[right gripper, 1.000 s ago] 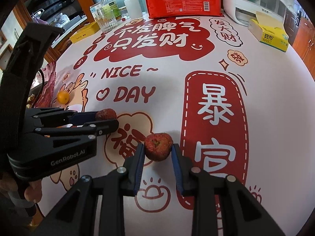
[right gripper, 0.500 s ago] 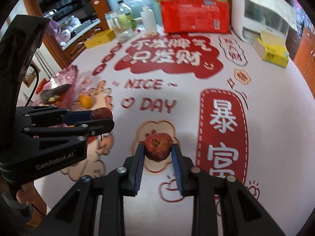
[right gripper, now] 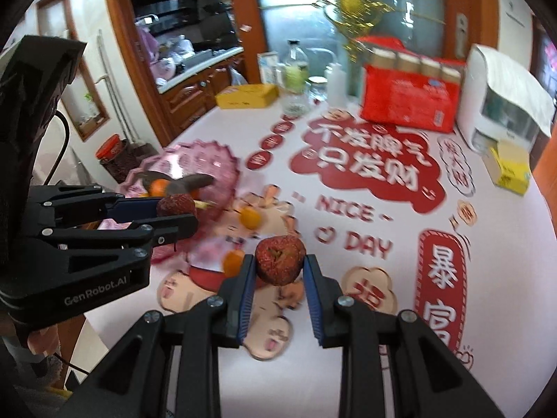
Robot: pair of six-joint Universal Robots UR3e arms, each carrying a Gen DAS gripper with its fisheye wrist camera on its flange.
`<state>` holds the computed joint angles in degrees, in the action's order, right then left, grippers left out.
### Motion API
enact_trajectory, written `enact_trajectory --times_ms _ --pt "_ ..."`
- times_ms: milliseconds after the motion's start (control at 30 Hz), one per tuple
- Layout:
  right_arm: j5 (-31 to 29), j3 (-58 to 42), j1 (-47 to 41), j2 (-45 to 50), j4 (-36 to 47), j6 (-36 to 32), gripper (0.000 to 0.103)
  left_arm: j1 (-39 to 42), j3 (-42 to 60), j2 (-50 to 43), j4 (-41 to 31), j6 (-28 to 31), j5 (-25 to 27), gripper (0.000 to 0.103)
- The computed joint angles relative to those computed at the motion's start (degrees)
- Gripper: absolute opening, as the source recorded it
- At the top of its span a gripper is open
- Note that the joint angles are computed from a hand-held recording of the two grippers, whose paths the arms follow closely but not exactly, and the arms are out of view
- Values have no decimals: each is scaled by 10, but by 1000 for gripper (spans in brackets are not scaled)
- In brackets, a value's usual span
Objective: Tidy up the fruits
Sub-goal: 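Carry both dates over the pink bowl and open both tools inside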
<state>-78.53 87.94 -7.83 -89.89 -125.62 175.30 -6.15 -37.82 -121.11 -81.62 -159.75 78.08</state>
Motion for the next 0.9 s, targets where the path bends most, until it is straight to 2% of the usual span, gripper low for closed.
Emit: enact_trajectory --times_ms 267,567,800,900 --pt "-50 -133 110 96 15 54 28 101 -65 57 12 43 -31 28" --pt "-101 -300 197 223 52 101 28 179 -48 37 -2 91 -56 28" --pt "-124 -451 230 332 108 141 28 214 46 -34 -44 114 -59 28" --pt "-130 -512 237 375 132 155 28 222 137 -93 -87 121 -58 28"
